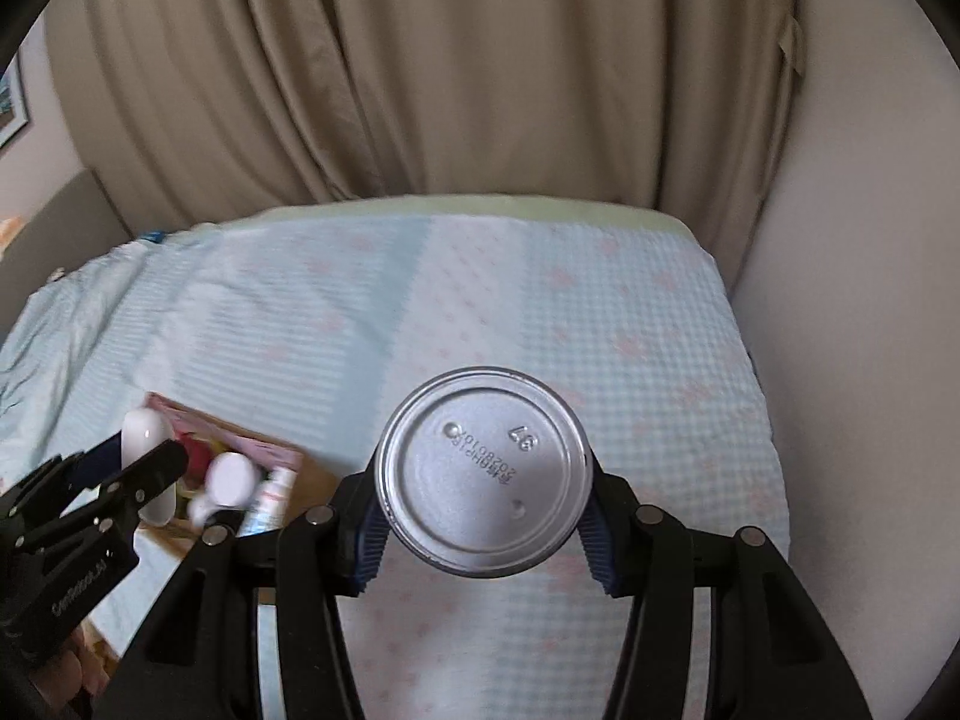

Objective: Organize rigid objects
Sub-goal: 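Carry the earbud case and silver-lidded jar into the cardboard box with both grippers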

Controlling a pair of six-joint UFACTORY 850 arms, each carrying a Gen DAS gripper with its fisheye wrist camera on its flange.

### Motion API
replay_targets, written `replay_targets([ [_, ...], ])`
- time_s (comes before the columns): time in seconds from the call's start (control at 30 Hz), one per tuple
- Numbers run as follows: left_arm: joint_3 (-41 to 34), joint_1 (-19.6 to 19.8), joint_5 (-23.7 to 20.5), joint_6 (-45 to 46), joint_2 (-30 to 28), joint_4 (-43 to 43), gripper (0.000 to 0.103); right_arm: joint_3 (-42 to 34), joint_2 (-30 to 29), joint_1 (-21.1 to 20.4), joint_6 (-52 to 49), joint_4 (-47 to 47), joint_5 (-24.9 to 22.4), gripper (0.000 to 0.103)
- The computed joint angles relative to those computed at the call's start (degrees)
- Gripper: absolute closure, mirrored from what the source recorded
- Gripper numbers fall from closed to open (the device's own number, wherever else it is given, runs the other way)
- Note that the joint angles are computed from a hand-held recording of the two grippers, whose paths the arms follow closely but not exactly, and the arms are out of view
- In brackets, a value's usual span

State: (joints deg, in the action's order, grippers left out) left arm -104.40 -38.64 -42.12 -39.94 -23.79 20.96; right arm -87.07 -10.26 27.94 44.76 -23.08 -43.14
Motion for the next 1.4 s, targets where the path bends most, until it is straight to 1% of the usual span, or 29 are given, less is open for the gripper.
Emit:
replay_targets([
  [0.17, 4.33, 4.35, 1.1, 6.85, 5.23, -3.07, 0.061, -6.71, -3.6, 4.87, 2.0, -0.49, -2.77, 0.054],
  [0.27, 6.56, 7.7, 2.28, 13.89, 7.55, -7.91, 0.061, -10.87, -6.58, 7.83, 5.0, -1.22, -4.5, 0.054],
  [0.37, 8.42, 11.9, 3.23, 23.71, 9.16, -14.78, 0.061, -15.51, -10.12, 10.78, 9.08, -2.99, -7.31, 0.054],
  [0.53, 9.55, 18.06, 2.49, 40.46, 9.48, -26.24, 0.061, -25.68, -17.86, 14.15, 14.55, -3.77, -13.8, 0.054],
  [0.63, 9.85, 21.62, 0.67, 49.89, 8.63, -31.7, 0.061, -31.88, -22.7, 15.58, 18.18, -3.61, -17.09, 0.054],
  [0.73, 10.08, 23.9, -0.85, 56.2, 7.31, -34.54, 0.061, -36.74, -26.74, 16.35, 21.1, -1.98, -19.02, 0.054],
  [0.87, 11.15, 25.72, -1.98, 62.59, 5.75, -37.14, 0.061, -42.8, -32.31, 16.99, 21.29, 1.32, -21.65, 0.054],
  [0.93, 12.11, 26.17, -2.35, 65.51, 5.01, -37.87, 0.062, -43.71, -33.69, 16.87, 21.18, 2.93, -21.74, 0.054],
  [1.0, 12.78, 26.51, -2.64, 68.05, 4.26, -38.55, 0.065, -44.58, -35.23, 16.9, 20.79, 4.13, -22.43, 0.054],
  [1.03, 13.26, 26.68, -2.63, 70.25, 3.83, -39.47, 0.066, -44.3, -35.57, 16.8, 20.62, 4.85, -22.4, 0.054],
  [1.17, 13.99, 26.99, -2.26, 76.83, 2.03, -42.3, 0.067, -41.21, -36.2, 16.09, 20.84, 7.58, -21.03, 0.054],
  [1.23, 14.62, 27.2, -1.72, 79.57, 0.92, -44.18, 0.069, -39.46, -36.34, 15.67, 20.88, 8.74, -20.19, 0.054],
  [1.33, 16.23, 28.0, -1.79, 81.04, -0.1, -45.5, 0.07, -37.24, -37.03, 15.22, 20.99, 10.28, -18.68, 0.054],
  [1.4, 16.9, 28.4, -2.46, 81.62, -0.71, -46.08, 0.07, -34.7, -36.56, 15.04, 21.72, 11.24, -16.09, 0.054],
])
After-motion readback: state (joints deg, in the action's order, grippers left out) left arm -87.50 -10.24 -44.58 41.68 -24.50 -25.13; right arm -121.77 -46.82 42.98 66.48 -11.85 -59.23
